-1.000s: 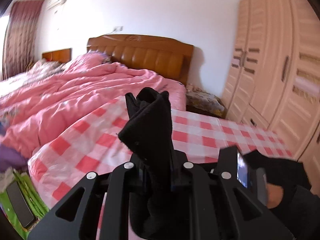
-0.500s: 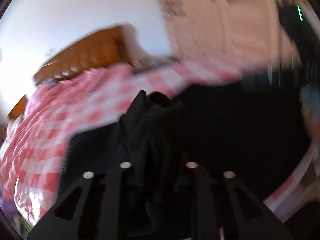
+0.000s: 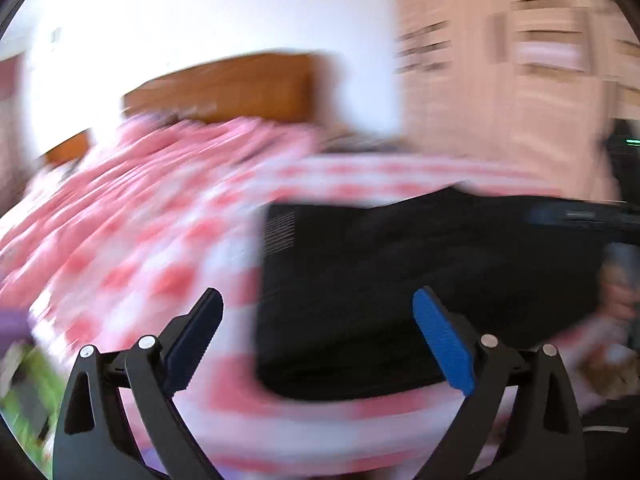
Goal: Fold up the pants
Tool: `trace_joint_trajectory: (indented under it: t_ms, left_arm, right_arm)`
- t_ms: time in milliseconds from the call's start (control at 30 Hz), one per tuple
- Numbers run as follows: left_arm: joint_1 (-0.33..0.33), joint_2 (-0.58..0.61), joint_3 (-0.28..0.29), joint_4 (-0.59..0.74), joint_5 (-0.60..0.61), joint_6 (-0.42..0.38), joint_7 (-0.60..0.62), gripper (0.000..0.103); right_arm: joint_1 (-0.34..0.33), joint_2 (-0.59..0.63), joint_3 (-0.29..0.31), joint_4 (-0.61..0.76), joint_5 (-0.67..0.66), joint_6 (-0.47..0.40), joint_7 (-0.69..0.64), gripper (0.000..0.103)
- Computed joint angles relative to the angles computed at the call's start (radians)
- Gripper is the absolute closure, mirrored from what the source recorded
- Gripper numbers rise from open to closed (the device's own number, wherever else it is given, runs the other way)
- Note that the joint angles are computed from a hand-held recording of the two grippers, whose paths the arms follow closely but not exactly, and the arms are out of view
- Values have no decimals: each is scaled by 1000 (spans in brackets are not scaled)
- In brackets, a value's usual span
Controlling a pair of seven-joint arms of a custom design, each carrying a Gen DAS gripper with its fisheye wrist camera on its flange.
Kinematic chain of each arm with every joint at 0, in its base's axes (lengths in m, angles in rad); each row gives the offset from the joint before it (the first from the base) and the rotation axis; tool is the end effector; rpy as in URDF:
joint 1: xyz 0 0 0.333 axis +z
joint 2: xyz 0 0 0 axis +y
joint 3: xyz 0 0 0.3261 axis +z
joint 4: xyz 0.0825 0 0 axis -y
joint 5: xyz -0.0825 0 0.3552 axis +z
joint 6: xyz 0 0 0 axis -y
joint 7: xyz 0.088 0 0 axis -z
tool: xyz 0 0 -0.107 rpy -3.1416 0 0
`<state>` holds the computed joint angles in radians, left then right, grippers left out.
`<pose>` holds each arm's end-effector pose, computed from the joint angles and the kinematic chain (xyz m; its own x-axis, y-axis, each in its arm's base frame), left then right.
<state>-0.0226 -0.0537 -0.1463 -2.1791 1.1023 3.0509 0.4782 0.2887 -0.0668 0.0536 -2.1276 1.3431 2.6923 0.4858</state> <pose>0.5069 -0.1583 0.5149 -0.1058 -0.9926 -0.0598 -0.5516 0.1086 -0.8270 0.5145 0.1500 0.5128 0.4935 -0.7614 -0.4203 -0.6623 -0.0157 -0.7491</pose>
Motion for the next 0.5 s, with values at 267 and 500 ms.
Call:
trace_joint_trajectory:
  t_ms: [267,500]
  left_arm:
    - [30,43,28,-1,136,32,-115,7]
    - [30,35,32,-1,262,56,-235,7]
  right_arm:
    - [25,81,28,23,-182,-67,175,42]
    - [13,60,30,-6,-211,-63,263,50]
